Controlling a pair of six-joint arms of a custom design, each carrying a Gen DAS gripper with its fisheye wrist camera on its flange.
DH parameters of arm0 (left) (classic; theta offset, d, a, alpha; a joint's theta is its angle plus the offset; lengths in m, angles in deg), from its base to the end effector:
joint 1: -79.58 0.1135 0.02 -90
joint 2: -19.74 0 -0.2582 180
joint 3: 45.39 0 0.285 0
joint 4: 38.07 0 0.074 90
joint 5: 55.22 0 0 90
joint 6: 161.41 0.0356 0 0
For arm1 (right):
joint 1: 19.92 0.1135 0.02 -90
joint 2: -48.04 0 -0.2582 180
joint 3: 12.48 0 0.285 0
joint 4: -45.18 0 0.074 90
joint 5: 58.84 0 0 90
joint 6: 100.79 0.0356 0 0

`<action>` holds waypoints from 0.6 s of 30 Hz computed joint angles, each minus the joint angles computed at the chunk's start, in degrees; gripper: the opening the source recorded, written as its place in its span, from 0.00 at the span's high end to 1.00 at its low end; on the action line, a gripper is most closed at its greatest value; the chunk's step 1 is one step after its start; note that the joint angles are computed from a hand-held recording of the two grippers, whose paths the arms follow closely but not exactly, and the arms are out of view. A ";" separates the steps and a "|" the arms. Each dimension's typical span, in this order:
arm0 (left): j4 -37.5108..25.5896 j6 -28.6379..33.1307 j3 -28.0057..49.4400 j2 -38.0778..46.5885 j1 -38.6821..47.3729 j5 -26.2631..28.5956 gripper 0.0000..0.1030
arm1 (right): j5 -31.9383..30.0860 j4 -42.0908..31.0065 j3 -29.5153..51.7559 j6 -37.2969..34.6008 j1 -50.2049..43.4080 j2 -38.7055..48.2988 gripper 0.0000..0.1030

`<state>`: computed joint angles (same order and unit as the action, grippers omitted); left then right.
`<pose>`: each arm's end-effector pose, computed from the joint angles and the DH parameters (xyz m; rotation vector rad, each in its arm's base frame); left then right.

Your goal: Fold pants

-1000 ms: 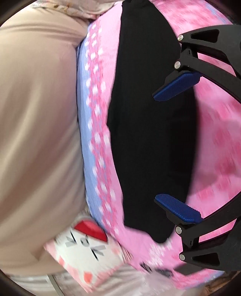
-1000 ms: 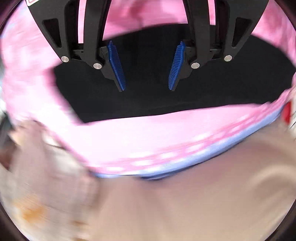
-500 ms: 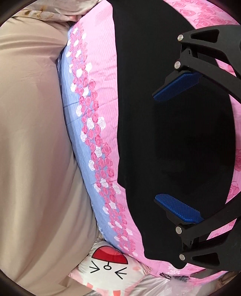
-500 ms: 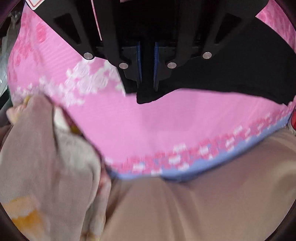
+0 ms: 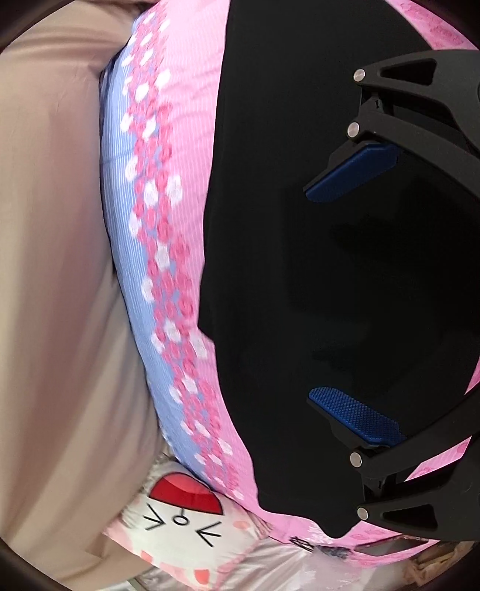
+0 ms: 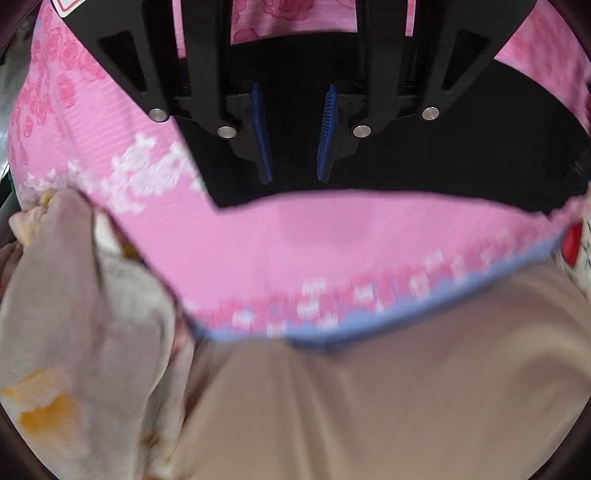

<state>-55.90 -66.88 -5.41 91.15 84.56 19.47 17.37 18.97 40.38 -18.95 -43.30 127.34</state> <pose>0.2498 0.0312 0.1275 -0.1306 2.4255 0.3996 0.2724 -0.1085 0.1540 0.2254 2.4434 0.0601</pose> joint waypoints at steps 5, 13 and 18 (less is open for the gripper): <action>1.24 3.76 -0.81 -0.75 8.88 1.37 0.04 | 11.65 0.05 -1.35 7.86 5.48 -3.17 0.78; -0.94 7.80 -1.71 -5.09 24.88 12.90 0.04 | -0.81 -3.28 15.28 16.05 42.51 7.93 0.80; -1.15 13.26 -2.54 -6.47 31.35 18.73 0.04 | 0.24 -8.94 47.88 17.61 58.67 38.63 0.87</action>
<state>-57.05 -53.63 -7.94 84.68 115.91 38.20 17.61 10.03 88.25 -1.34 15.37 165.97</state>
